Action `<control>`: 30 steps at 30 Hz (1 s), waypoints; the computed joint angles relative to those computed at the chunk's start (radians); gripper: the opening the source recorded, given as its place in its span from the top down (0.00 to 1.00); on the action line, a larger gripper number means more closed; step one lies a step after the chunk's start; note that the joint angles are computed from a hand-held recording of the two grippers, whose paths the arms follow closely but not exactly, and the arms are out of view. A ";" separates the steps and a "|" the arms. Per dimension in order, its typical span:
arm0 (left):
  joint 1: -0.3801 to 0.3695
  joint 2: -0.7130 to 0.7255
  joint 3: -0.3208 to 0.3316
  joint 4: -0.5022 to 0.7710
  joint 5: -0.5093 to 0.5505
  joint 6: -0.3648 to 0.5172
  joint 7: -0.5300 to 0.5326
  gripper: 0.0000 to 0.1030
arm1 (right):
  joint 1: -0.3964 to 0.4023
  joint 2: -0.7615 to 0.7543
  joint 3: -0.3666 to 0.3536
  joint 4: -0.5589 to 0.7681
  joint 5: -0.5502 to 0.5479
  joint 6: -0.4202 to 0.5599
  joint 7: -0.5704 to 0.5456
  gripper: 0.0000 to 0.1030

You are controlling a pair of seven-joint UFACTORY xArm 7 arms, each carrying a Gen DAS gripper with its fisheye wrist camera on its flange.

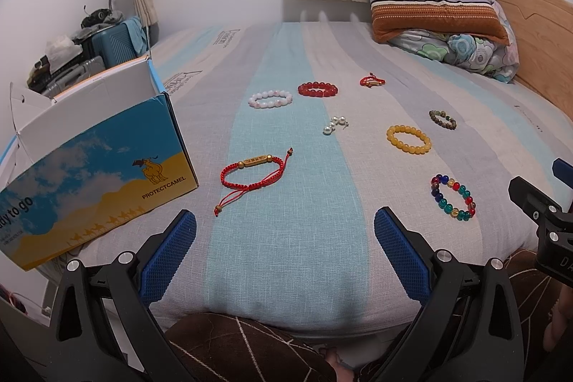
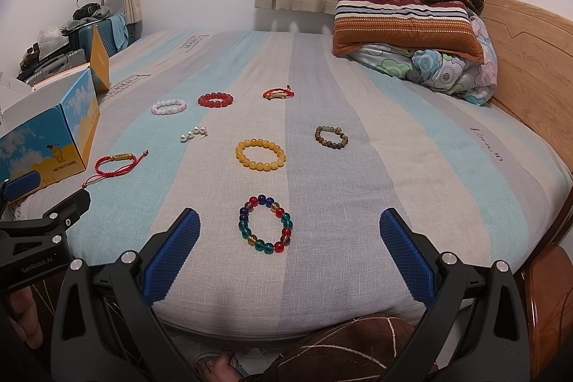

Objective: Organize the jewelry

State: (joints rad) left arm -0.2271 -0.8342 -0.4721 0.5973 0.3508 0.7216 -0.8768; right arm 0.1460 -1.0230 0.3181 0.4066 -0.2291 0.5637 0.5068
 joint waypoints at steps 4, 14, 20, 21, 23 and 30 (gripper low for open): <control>0.000 0.001 0.000 0.001 0.001 0.000 -0.001 0.05 | 0.000 0.000 -0.001 0.000 -0.001 0.001 0.000 0.07; -0.001 0.000 0.001 0.001 0.002 0.001 -0.001 0.06 | 0.000 0.002 0.000 0.003 -0.002 0.003 0.001 0.07; -0.001 0.003 0.000 0.004 0.000 0.002 -0.004 0.05 | 0.000 0.004 0.002 0.001 -0.004 0.000 0.001 0.07; 0.000 0.002 -0.001 0.005 0.000 0.003 -0.006 0.05 | 0.000 0.008 0.001 0.003 -0.004 0.001 0.001 0.07; -0.003 0.003 0.008 0.007 -0.003 -0.005 -0.004 0.06 | 0.002 0.012 -0.005 0.007 0.001 0.009 0.000 0.07; 0.004 0.046 0.042 0.021 -0.015 -0.043 0.039 0.06 | -0.010 0.072 -0.038 0.050 -0.001 0.018 -0.048 0.07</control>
